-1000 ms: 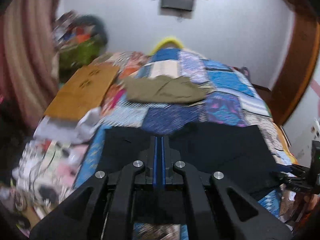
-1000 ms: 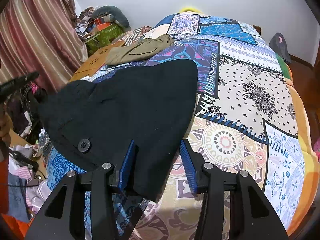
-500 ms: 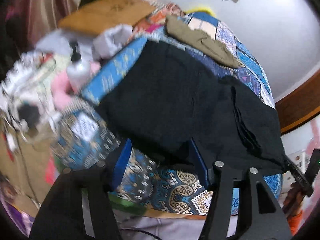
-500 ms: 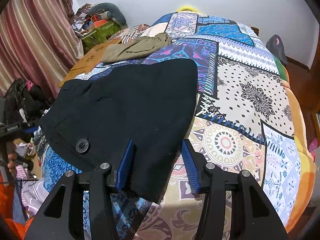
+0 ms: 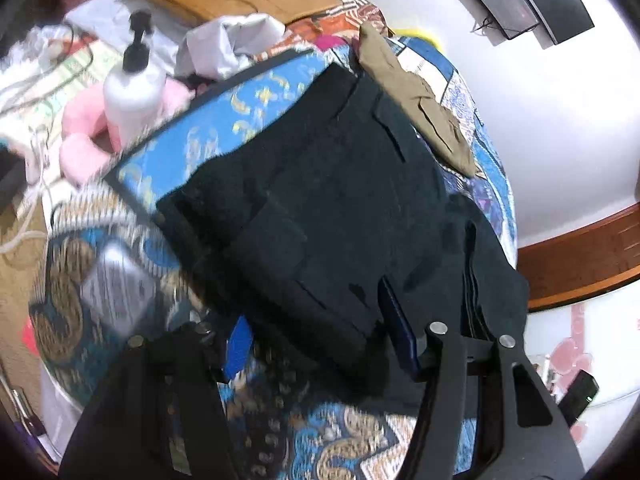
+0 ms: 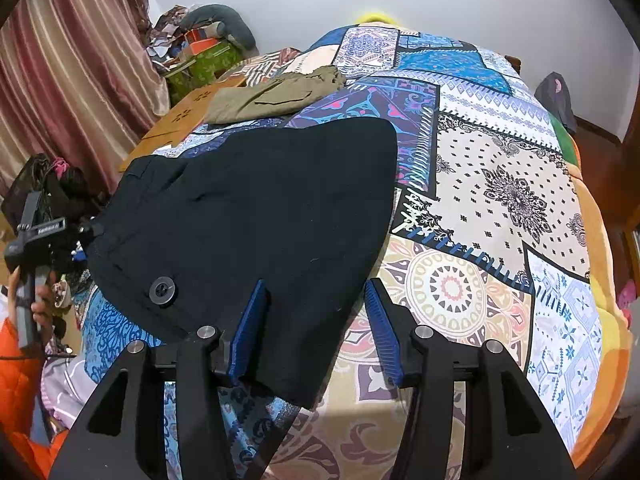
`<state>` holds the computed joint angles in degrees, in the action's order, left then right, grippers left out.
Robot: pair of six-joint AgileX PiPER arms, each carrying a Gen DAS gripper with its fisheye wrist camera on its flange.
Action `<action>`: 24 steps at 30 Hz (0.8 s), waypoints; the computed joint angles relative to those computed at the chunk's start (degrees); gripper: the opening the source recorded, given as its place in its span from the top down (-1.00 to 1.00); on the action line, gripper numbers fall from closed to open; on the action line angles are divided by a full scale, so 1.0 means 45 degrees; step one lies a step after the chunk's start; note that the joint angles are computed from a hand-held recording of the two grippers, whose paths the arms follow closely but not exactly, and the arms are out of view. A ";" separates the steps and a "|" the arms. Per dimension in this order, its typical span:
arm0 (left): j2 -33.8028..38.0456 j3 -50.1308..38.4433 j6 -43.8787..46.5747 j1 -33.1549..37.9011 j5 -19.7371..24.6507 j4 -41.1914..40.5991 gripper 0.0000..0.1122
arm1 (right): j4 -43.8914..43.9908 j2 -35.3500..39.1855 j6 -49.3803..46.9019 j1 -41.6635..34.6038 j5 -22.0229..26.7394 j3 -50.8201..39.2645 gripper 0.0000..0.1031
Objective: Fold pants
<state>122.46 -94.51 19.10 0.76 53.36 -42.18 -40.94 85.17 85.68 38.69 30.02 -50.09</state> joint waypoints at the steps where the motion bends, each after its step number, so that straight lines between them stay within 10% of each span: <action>1: 0.0063 -0.0210 -0.0184 -0.0215 -0.0317 0.0379 0.04 | -0.0055 0.0022 0.0074 0.0049 0.0020 -0.0020 0.03; 6: 0.0018 -0.0671 -0.1548 -0.1552 -0.1709 0.3641 0.64 | -0.0291 0.0148 0.0276 0.0135 0.0032 -0.0099 -0.06; 11: -0.1445 -0.0107 -0.2506 -0.2878 -0.3360 0.6627 0.72 | -0.0453 0.0183 0.0405 0.0166 0.0057 -0.0106 -0.06; 24: -0.3214 -0.2530 -0.0227 -0.6132 -0.3578 0.6425 0.73 | -0.1552 -0.0522 0.2149 0.0449 0.0032 0.0418 -0.06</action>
<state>108.00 -105.89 18.08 -26.83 37.26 -13.27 -47.93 82.82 95.35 40.71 30.16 -48.20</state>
